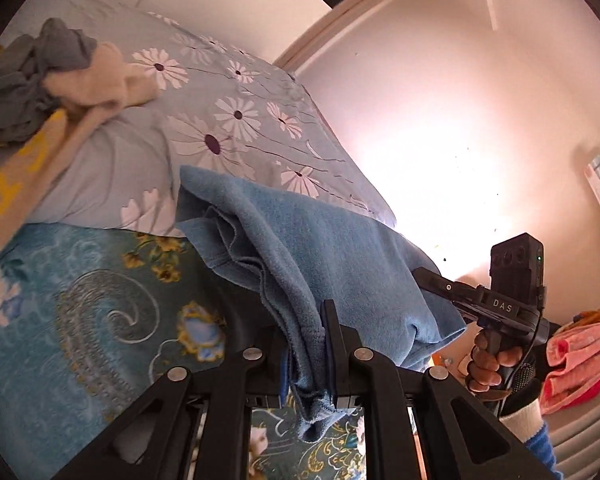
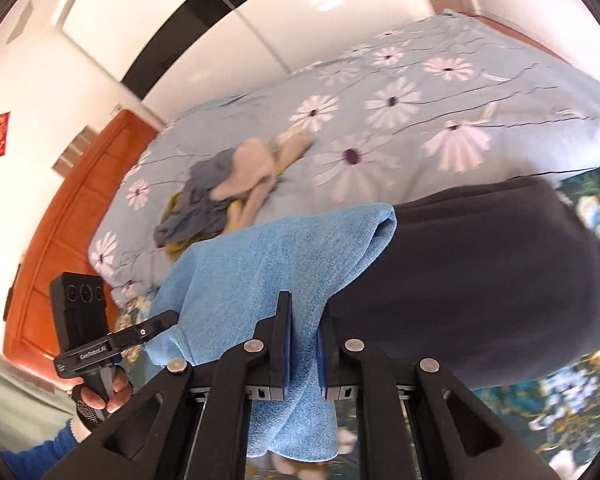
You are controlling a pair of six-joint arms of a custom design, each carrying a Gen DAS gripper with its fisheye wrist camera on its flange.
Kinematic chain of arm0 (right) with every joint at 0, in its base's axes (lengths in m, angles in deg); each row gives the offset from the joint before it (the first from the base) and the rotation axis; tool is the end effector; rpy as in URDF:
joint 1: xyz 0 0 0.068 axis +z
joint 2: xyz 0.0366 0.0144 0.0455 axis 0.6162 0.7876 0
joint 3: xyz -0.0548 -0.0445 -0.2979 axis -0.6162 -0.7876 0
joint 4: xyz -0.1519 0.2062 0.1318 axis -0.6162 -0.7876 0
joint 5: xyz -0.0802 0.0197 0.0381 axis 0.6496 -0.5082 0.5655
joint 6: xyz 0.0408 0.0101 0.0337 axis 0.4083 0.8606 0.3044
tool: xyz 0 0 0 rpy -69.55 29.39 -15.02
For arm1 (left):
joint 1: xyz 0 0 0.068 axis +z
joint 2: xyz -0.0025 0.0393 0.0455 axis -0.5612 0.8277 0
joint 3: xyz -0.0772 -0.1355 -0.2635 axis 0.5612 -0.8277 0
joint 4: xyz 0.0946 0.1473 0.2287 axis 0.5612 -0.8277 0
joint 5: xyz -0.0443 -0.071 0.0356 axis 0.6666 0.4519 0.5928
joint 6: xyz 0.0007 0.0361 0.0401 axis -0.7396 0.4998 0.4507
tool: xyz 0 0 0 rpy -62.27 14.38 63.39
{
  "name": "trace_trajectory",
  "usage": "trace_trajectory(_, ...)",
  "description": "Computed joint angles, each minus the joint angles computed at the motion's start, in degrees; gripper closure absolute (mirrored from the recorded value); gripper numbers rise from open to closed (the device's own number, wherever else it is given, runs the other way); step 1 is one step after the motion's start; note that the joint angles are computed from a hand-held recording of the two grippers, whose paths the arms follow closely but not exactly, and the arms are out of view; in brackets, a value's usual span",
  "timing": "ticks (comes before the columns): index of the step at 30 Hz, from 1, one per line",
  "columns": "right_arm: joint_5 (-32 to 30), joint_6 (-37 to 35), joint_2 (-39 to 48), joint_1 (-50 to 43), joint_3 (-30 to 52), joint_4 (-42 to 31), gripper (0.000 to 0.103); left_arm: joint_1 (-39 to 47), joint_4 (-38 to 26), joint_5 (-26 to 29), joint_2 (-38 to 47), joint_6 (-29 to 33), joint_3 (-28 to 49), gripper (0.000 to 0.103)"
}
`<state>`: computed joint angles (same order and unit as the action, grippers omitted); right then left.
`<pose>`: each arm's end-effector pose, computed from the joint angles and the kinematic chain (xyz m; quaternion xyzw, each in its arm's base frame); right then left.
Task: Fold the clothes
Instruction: 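Lift the folded sweater with both grippers and carry it onto the black garment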
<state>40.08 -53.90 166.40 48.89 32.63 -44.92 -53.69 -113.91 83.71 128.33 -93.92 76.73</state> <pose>0.2843 0.0716 0.4083 -0.0534 0.9245 0.2899 0.2418 0.2405 -0.1030 0.3360 -0.0248 0.8825 -0.3861 0.2674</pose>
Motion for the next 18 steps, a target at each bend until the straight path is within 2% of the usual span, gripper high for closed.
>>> trace_trajectory(6, -1.2, -9.1, 6.9, -12.3, 4.9, -4.1, 0.093, -10.1, 6.5, -6.4, 13.6, -2.4, 6.6, 0.089)
trace_trajectory(11, -3.2, -13.0, 11.1, -18.4, 4.9, -2.1, 0.093, -14.7, 10.1, -11.5, 20.2, -2.0, 9.1, 0.089)
trace_trajectory(18, -5.1, -12.4, 13.4, -23.1, -5.1, 6.4, 0.093, -17.6, 16.1, -12.7, 24.2, -4.4, 4.6, 0.088)
